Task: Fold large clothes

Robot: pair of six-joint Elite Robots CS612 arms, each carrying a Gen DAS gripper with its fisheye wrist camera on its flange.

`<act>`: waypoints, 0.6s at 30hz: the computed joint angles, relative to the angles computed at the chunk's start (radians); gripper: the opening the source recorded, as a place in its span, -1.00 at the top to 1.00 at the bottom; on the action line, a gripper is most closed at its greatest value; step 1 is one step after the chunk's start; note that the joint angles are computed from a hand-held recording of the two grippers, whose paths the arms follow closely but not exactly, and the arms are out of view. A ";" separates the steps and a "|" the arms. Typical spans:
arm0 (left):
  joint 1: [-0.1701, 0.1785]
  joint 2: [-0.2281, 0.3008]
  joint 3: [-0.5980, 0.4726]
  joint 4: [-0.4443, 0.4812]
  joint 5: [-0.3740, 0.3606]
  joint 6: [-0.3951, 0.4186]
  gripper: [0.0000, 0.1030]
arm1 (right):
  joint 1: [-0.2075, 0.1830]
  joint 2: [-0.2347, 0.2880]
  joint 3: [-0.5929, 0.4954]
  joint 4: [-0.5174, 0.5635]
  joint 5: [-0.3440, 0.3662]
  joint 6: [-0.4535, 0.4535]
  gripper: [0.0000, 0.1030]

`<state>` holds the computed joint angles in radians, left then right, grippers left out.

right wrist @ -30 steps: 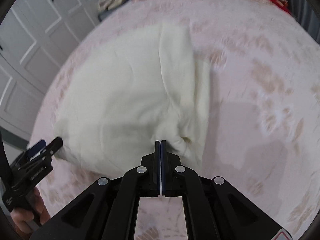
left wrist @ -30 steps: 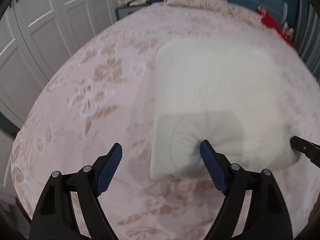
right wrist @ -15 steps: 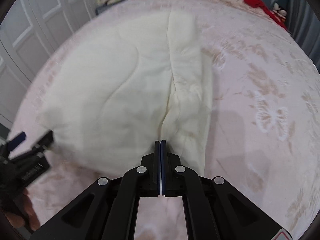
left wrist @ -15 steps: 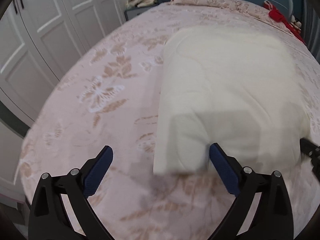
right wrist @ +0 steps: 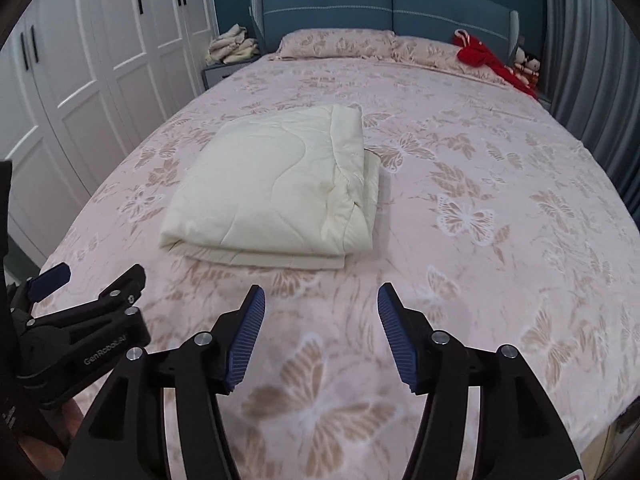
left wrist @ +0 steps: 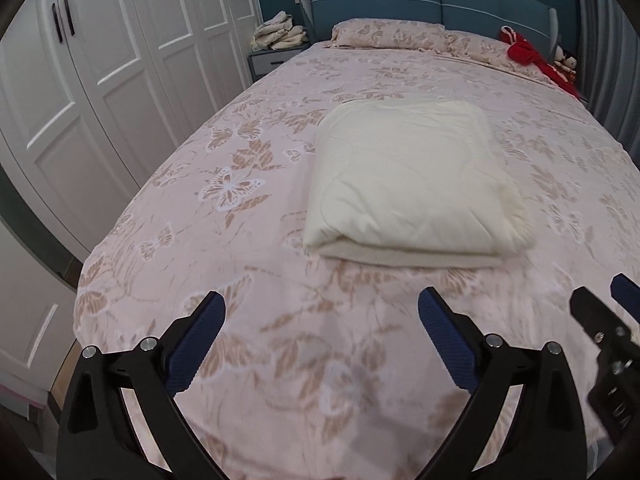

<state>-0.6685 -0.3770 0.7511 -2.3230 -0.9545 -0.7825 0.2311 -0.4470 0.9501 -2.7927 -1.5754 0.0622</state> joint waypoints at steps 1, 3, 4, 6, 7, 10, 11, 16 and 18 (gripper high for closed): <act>-0.004 -0.010 0.019 -0.013 0.001 0.001 -0.84 | 0.002 -0.017 0.034 -0.023 -0.007 -0.002 -0.16; -0.013 -0.032 0.059 -0.038 0.006 -0.004 -0.84 | 0.006 -0.035 0.073 -0.052 -0.016 0.001 -0.20; -0.018 -0.043 0.079 -0.047 0.012 -0.008 -0.84 | 0.007 -0.047 0.099 -0.070 -0.019 0.004 -0.21; -0.029 -0.060 0.108 -0.061 0.025 -0.010 -0.85 | 0.009 -0.065 0.136 -0.091 -0.022 0.014 -0.23; -0.034 -0.067 0.122 -0.067 0.032 -0.009 -0.85 | 0.010 -0.071 0.149 -0.097 -0.021 0.018 -0.23; -0.045 -0.082 0.153 -0.076 0.051 -0.011 -0.84 | 0.011 -0.089 0.186 -0.117 -0.021 0.025 -0.23; -0.049 -0.087 0.163 -0.071 0.058 -0.021 -0.85 | 0.013 -0.093 0.198 -0.127 -0.026 0.025 -0.24; -0.060 -0.114 0.217 -0.081 0.059 -0.060 -0.85 | 0.018 -0.113 0.246 -0.160 -0.040 0.021 -0.24; -0.064 -0.120 0.230 -0.077 0.068 -0.072 -0.85 | 0.021 -0.119 0.262 -0.172 -0.047 0.022 -0.24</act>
